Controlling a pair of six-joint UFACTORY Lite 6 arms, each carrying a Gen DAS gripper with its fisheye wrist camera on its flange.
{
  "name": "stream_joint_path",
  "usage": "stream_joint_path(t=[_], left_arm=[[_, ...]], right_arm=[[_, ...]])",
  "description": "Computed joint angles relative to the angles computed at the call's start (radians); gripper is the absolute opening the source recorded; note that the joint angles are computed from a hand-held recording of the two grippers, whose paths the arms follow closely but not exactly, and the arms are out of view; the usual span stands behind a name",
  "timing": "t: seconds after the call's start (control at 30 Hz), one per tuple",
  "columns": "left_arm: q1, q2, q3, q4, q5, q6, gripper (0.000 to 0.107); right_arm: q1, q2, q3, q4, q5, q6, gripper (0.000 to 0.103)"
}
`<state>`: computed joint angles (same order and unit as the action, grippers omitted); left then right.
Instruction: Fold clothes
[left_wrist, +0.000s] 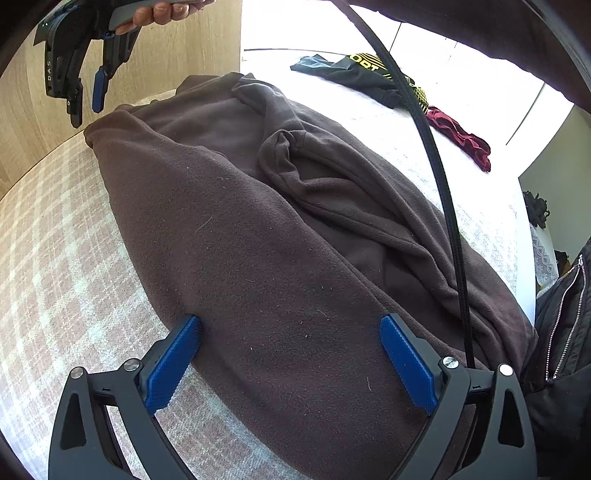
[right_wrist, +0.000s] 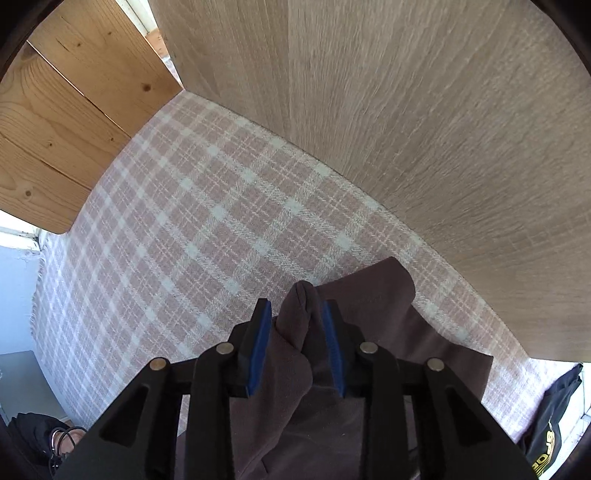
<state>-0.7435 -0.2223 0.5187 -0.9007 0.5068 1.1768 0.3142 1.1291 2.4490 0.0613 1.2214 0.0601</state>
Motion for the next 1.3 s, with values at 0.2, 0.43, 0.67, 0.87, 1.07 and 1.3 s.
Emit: stream_joint_path(t=[0.2,0.43,0.67,0.87,1.07,1.3], left_arm=[[-0.021,-0.03,-0.025,0.025,-0.019,-0.023,0.097],[0.05,-0.083,-0.032,0.07,0.079,-0.016,0.09],[0.191,0.202,0.244,-0.096,-0.053,0.095,0.089],[0.16,0.411,0.391,-0.07,-0.062,0.049,0.079],[0.172,0.404,0.361,-0.105,0.007,0.101,0.05],[0.116,0.319,0.315,0.034,-0.042,0.005,0.034]], right_arm=[[-0.013,0.101,0.093,0.032,0.072,0.002,0.01],[-0.175,-0.225,-0.461,0.36,-0.215,-0.162,0.007],[-0.211,-0.259,-0.515,0.374,-0.211,-0.187,0.008],[-0.143,-0.193,-0.35,0.241,-0.115,-0.102,0.023],[-0.073,-0.072,-0.159,0.104,-0.035,-0.029,0.026],[-0.113,-0.178,-0.352,0.16,-0.135,-0.074,0.007]])
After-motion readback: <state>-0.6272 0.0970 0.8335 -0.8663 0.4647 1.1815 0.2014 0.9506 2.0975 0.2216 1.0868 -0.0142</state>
